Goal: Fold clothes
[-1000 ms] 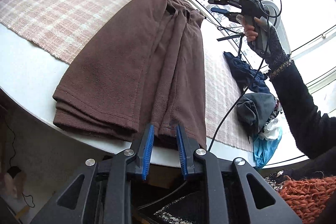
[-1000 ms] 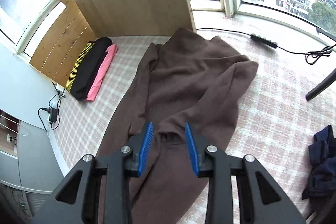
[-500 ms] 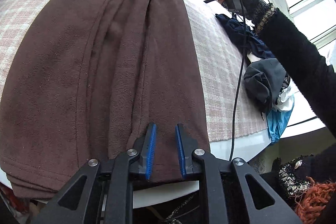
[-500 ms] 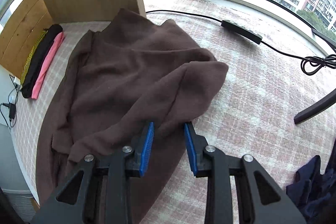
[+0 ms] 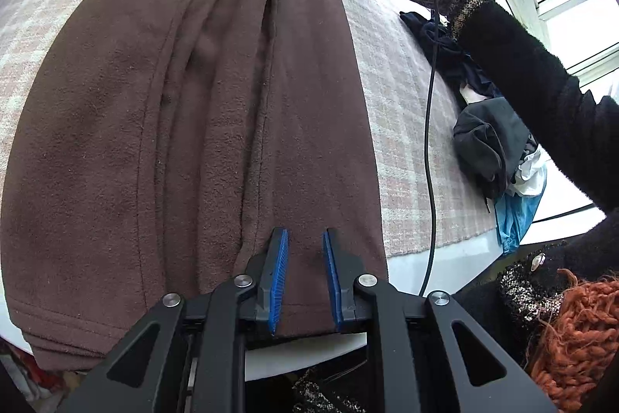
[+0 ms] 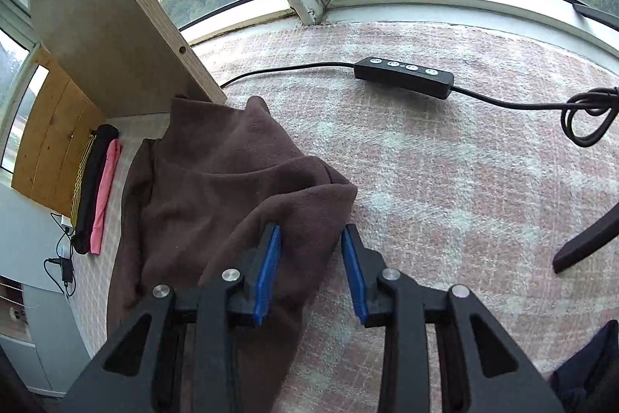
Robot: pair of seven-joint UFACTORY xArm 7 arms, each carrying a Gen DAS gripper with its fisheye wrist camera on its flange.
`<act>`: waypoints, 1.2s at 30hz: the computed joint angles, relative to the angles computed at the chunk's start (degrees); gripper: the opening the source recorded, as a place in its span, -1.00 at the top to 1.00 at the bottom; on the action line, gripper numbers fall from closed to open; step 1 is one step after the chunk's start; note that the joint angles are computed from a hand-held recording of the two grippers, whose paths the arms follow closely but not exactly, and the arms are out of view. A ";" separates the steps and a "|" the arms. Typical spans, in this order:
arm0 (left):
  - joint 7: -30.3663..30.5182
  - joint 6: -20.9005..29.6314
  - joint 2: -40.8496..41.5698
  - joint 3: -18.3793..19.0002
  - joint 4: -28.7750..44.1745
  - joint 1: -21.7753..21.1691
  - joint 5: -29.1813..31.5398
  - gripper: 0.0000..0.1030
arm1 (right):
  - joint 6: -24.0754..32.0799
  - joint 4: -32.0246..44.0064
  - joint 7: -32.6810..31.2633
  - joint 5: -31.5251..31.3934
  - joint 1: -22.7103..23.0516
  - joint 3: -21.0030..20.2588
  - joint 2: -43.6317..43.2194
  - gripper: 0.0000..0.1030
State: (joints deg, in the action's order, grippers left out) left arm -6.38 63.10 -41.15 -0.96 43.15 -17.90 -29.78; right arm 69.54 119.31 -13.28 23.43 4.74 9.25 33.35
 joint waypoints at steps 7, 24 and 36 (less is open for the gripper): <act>-0.35 0.08 -0.16 0.55 -0.34 0.06 -0.83 0.65 | -3.50 2.99 -4.95 -11.94 5.80 -2.23 0.39 0.80; -2.81 4.94 -4.65 1.24 3.86 3.66 4.16 0.61 | -5.11 -22.19 -14.34 1.52 5.67 0.01 -18.85 0.64; 6.69 13.94 -4.79 6.37 2.10 8.80 13.11 0.51 | -5.03 -41.54 -16.65 1.60 10.80 0.70 -32.36 0.63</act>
State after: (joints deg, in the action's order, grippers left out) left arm 0.32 77.04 -45.95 5.41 45.25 -9.09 -16.67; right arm 64.51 77.77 -29.94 25.02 15.54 9.94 0.99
